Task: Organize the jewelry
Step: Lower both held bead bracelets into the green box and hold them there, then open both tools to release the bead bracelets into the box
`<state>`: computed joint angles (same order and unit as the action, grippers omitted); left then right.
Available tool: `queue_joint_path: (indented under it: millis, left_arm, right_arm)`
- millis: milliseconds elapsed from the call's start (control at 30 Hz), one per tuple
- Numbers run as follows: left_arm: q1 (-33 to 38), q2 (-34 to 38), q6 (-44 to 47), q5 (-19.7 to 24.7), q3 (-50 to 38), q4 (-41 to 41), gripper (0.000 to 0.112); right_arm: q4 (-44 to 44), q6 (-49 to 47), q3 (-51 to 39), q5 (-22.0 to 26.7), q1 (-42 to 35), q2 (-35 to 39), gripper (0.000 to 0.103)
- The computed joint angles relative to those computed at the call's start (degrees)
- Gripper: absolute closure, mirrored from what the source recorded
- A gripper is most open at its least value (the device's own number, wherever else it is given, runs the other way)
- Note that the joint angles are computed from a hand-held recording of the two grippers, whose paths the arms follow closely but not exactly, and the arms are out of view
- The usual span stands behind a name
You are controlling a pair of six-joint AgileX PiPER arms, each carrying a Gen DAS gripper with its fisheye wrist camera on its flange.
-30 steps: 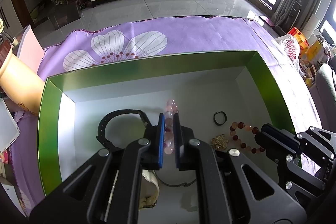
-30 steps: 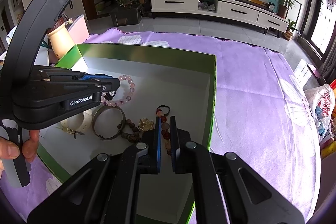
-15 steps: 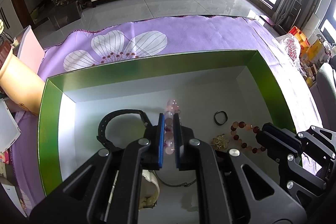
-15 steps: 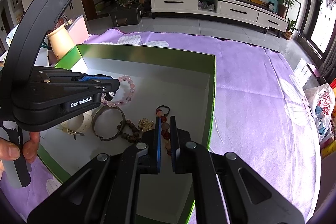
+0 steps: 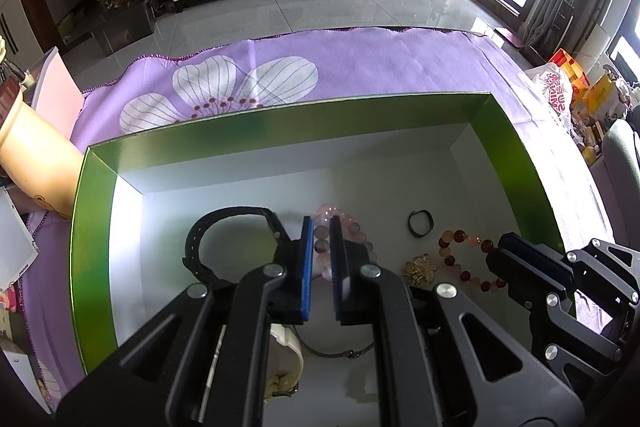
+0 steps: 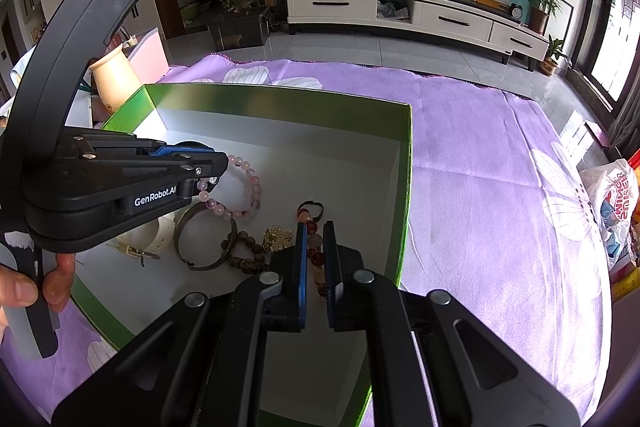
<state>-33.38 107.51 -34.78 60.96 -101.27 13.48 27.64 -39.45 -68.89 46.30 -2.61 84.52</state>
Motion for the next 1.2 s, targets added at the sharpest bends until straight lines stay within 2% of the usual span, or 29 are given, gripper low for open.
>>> queue_joint_path:
  millis: [567, 767, 900, 967, 1133, 1200]
  left_arm:
    - [-0.3, 0.0, -0.3, 0.1, -0.2, 0.5, 0.105]
    - [-0.7, -0.2, -1.1, 0.4, -0.2, 1.3, 0.093]
    - [-0.9, -0.7, -2.0, -0.2, 0.2, 2.1, 0.077]
    - [-1.1, -1.1, -2.5, -0.5, 0.6, 2.6, 0.074]
    - [-1.4, -1.9, -3.9, -1.2, 1.6, 4.0, 0.063]
    - [-1.7, -2.6, -5.0, -1.5, 2.3, 4.9, 0.052]
  right_arm:
    - [-0.2, 0.9, -0.3, 0.1, 0.5, 0.6, 0.096]
    - [0.5, 0.7, -0.8, 1.1, -0.3, 0.7, 0.095]
    - [0.8, 0.6, -0.6, 1.3, -0.6, 0.4, 0.094]
    - [0.9, 0.7, -0.5, 1.3, -0.5, 0.2, 0.093]
    - [1.4, 0.0, 0.1, 1.7, -1.1, -0.9, 0.083]
    - [1.7, -0.2, 0.3, 2.1, -1.5, -1.4, 0.081]
